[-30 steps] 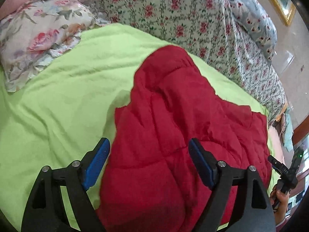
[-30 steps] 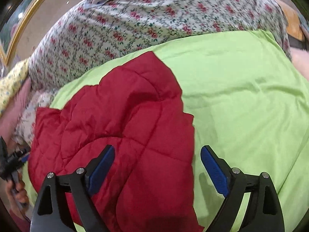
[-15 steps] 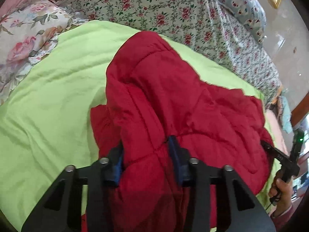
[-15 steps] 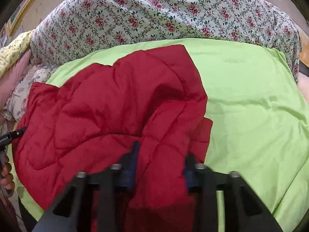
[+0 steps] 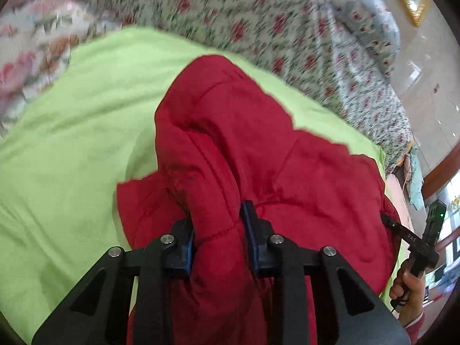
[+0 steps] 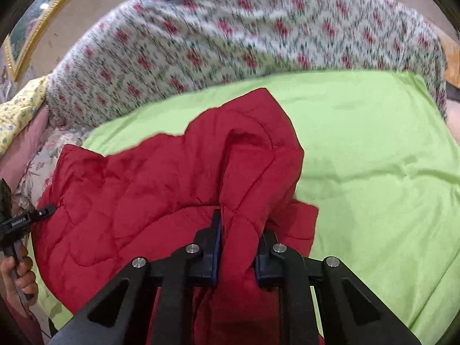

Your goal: Fold large clothes

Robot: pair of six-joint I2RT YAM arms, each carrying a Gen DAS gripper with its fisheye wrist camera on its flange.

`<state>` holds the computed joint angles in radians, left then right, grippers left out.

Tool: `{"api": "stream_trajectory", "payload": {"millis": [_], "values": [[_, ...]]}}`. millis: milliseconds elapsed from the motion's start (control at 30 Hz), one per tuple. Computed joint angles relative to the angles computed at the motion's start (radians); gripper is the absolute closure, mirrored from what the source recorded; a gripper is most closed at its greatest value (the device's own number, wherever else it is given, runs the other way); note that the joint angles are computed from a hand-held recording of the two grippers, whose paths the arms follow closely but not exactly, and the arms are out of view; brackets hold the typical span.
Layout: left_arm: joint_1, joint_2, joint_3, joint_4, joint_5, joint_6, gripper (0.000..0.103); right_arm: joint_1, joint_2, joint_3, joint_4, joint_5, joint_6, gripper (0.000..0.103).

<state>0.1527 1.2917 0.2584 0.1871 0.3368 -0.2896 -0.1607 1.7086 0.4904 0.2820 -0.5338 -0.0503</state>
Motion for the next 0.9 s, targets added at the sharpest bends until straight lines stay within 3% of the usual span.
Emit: {"api": "stream_trajectory", "payload": {"millis": [100, 433, 733, 900], "values": [[0.006, 0.117, 0.003, 0.088, 0.020, -0.014, 0.076, 0.019, 0.092, 0.036, 0.028, 0.006, 0.022, 0.080], [-0.045, 0.219, 0.056, 0.101, -0.058, -0.003, 0.069, 0.099, 0.165, 0.067, 0.066, 0.081, 0.066, 0.077], [-0.046, 0.217, 0.060, 0.094, -0.065, -0.007, 0.066, 0.110, 0.202, 0.114, 0.050, 0.081, 0.088, 0.072], [-0.036, 0.153, 0.022, 0.091, -0.081, -0.036, 0.056, 0.092, 0.196, 0.094, 0.073, 0.059, 0.094, 0.072]]}}
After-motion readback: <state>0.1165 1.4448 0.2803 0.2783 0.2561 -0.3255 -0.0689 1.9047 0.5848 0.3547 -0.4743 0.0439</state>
